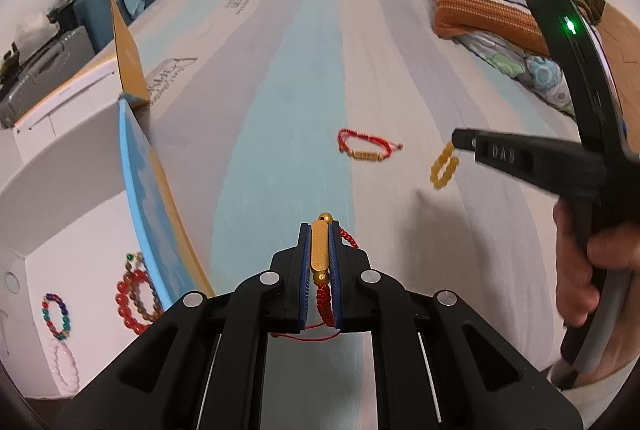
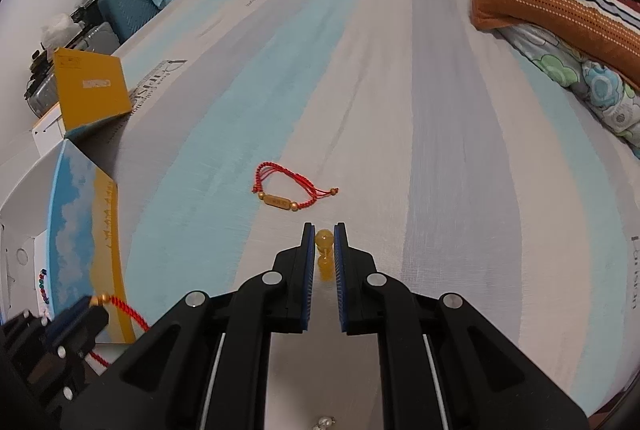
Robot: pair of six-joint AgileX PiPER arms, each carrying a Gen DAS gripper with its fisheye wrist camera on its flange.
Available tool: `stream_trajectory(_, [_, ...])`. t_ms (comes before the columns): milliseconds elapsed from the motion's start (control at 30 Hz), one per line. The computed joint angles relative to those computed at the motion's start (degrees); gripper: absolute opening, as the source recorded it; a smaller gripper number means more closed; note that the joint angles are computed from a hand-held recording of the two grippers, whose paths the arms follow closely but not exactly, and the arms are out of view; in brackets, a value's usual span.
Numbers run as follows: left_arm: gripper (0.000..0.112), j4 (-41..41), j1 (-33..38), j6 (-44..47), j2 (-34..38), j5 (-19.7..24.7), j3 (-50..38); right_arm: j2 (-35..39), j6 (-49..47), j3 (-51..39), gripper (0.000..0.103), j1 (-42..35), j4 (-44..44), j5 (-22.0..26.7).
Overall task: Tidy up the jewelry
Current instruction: 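Lift both held bracelets and carry them toward the white box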
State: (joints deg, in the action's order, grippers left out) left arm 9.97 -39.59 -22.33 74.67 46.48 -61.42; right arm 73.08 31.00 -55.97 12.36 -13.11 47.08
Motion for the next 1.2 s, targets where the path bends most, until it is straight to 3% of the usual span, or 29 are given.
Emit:
stream_trajectory(400, [0.008, 0.4, 3.7, 1.2, 1.1, 5.6, -8.4, -1.6, 3.9, -5.5, 0.009, 6.0, -1.7, 5.5])
stream_trajectory(767, [0.008, 1.2, 8.0, 3.9, -3.9, 9.6, -10.1, 1.0, 7.7, -13.5, 0.009, 13.5, -3.1, 9.6])
stream_trajectory(1200, [0.008, -7.0, 24.3, 15.3, -9.6, 14.2, -12.8, 8.8, 14.6, -26.4, 0.009, 27.9, -8.5, 13.5])
